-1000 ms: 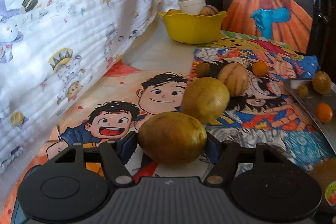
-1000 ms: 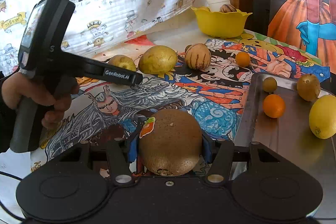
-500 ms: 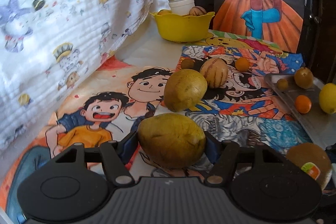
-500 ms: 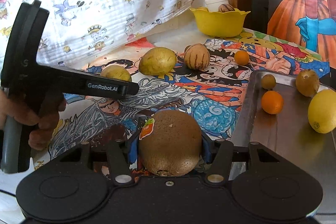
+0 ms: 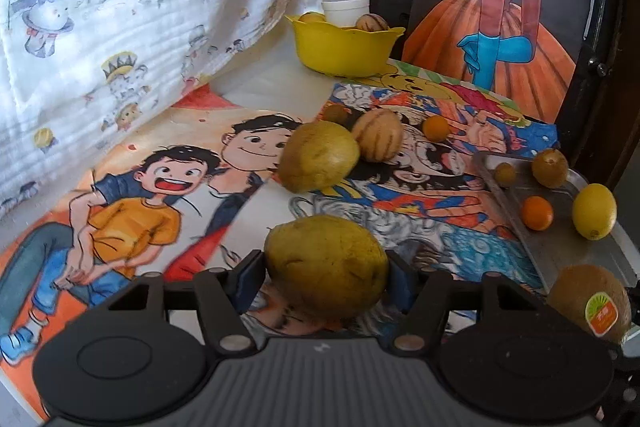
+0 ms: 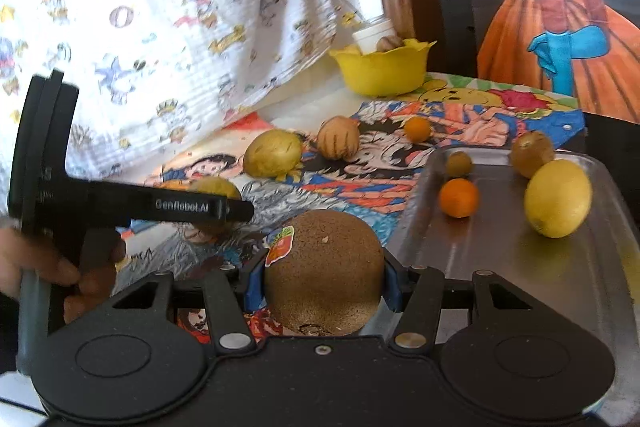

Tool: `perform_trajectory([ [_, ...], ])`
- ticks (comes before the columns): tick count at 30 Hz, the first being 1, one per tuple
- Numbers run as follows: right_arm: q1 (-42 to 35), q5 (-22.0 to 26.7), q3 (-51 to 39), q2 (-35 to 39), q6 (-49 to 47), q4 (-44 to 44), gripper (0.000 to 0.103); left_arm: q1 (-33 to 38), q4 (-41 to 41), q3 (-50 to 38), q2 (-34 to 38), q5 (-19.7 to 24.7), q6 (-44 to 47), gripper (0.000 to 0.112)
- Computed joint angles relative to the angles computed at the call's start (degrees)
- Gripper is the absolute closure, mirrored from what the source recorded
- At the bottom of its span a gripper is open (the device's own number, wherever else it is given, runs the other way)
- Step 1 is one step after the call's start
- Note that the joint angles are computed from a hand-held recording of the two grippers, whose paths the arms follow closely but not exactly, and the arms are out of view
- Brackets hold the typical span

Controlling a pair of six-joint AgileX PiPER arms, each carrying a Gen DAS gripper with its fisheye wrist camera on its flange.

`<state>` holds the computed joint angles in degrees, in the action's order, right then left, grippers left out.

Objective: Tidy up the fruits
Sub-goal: 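Carry the kiwi and pear over the metal tray and open both tools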

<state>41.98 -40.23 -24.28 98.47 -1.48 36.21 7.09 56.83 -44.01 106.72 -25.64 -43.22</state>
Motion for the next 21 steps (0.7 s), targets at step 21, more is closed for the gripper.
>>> perform_trajectory([
  [21,-24.9,-4.4,15.1,-9.5,10.0,-17.7,0.046,-17.9,-8.3,1.8,-3.5,1.4,-3.9,0.051],
])
